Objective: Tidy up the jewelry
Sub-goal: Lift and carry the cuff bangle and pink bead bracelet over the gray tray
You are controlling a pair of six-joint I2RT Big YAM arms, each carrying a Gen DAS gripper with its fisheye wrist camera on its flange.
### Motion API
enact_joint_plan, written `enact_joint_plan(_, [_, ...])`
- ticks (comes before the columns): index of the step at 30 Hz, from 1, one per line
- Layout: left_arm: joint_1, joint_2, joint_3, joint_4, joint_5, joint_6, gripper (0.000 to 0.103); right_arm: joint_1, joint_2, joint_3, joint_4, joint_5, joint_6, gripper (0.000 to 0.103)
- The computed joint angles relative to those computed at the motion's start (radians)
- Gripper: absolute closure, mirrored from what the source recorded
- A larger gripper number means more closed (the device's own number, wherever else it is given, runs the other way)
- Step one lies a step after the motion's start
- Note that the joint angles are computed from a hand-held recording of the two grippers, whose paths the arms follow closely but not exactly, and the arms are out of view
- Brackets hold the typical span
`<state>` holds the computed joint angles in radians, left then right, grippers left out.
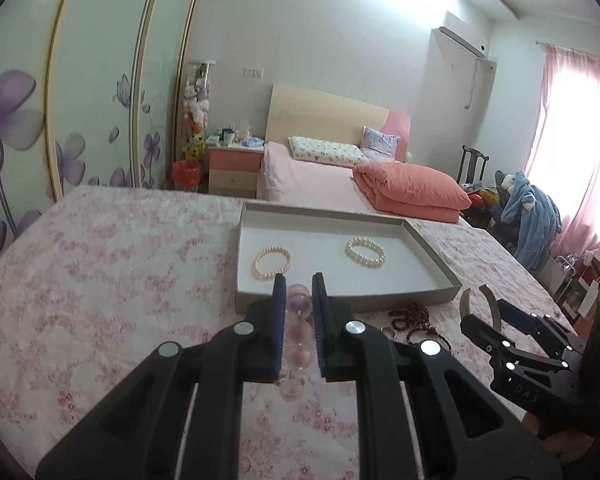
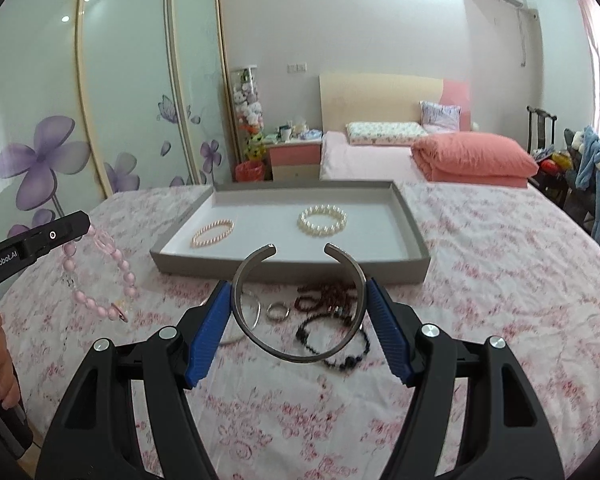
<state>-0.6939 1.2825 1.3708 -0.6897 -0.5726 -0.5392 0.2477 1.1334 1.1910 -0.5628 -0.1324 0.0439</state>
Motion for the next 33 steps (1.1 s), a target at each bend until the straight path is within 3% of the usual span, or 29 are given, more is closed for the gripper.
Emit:
enact_joint_plan(15, [-0.009, 0.114, 0.128, 0.023, -0.108, 0.137, 0.089, -0.01, 0.035, 0.044, 0.137, 0.076, -0.013, 0.035])
enact_joint_plan(24, [0.038, 0.182, 0.195, 0.031, -0.094, 0.17, 0.089, -0.012, 0.094, 0.086, 0.199, 0.106, -0.012, 0.035])
enact_joint_plan(33, [0.075, 0.248, 0.265, 0.031, -0.06, 0.193, 0.089, -0.01, 0.172, 0.144, 0.212, 0.126, -0.003, 0.035])
